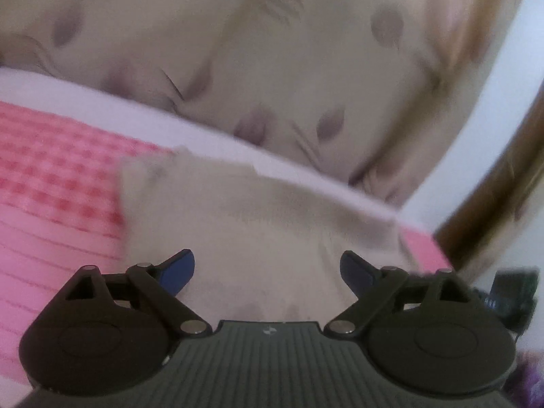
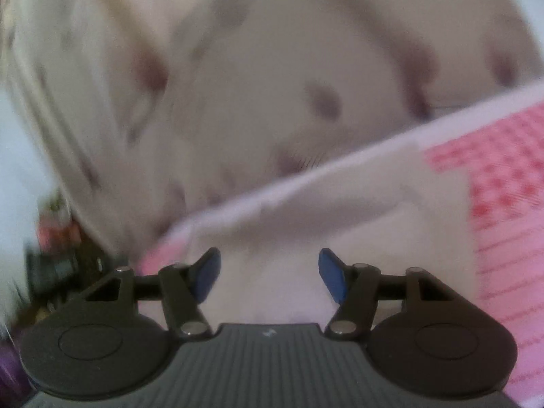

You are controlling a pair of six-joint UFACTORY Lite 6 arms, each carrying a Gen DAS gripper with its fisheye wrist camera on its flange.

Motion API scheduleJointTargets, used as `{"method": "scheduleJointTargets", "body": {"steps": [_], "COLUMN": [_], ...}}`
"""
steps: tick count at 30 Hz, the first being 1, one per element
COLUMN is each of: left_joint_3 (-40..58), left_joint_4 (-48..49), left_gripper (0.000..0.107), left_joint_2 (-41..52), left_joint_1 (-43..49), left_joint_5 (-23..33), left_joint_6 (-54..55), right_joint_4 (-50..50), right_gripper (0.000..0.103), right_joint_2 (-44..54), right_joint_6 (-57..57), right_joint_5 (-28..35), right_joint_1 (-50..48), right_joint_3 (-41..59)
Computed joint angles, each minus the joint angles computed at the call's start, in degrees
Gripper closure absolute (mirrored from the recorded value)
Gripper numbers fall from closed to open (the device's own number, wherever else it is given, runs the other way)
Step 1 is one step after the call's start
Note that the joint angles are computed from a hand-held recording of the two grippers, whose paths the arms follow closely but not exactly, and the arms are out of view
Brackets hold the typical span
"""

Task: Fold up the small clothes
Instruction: 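Open both grippers to release the folded hem and pull back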

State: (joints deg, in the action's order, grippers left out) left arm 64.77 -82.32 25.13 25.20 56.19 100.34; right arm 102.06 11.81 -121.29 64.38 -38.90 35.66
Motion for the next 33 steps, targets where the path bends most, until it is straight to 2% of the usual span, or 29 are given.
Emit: {"method": "scheduleJointTargets", "body": {"steps": [5, 8, 10, 12, 15, 17, 21, 24, 27, 30, 33], "left_joint_3": [5.57, 7.69, 7.20, 6.67, 1.61, 2.52, 11.12, 16.30, 19.46, 20.70, 21.06], "left_joint_4": [-7.47, -14.27, -17.21, -18.54, -25.77, -25.05, -9.84, -1.22, 2.34, 0.97, -1.06], "left_gripper": [0.016, 0.016, 0.016, 0.016, 0.004, 0.004, 0.004, 0.004, 0.004, 0.004, 0.006], "left_joint_2": [5.77, 7.57, 6.98, 6.15, 2.34, 2.54, 7.48, 12.44, 15.94, 18.37, 19.93], "left_joint_1": [-7.42, -8.88, -8.28, -6.40, -2.43, 0.43, 3.77, 5.03, 4.93, 4.81, 3.85], "left_joint_5": [-9.56, -15.56, -17.07, -15.86, -12.72, -10.74, -10.69, -6.79, -4.25, -2.01, -1.85], "left_joint_6": [-3.56, -2.78, -1.67, -0.85, 6.48, 5.78, -5.62, -10.82, -11.65, -8.67, -4.83], "right_joint_4": [7.30, 10.83, 14.34, 16.64, 22.60, 24.35, 38.28, 46.65, 57.19, 61.54, 67.18], "right_gripper": [0.039, 0.039, 0.040, 0.040, 0.038, 0.036, 0.032, 0.032, 0.031, 0.012, 0.003], "right_joint_2": [0.02, 4.71, 7.25, 9.18, 4.55, -1.81, -13.44, -15.81, -14.45, -13.99, -12.39], "right_joint_6": [-0.44, 1.93, 2.77, 3.97, -2.56, -8.56, -26.31, -32.96, -40.04, -44.65, -51.24], "right_joint_5": [-12.48, -16.99, -20.04, -20.67, -11.59, -7.34, -12.13, -16.45, -20.56, -21.60, -25.09], "right_joint_1": [12.75, 14.70, 14.21, 13.50, 10.84, 9.60, 15.06, 19.78, 25.58, 28.87, 32.91], "right_joint_3": [5.64, 11.98, 14.35, 15.43, 6.94, -1.31, -15.03, -18.36, -17.57, -16.93, -15.00]}}
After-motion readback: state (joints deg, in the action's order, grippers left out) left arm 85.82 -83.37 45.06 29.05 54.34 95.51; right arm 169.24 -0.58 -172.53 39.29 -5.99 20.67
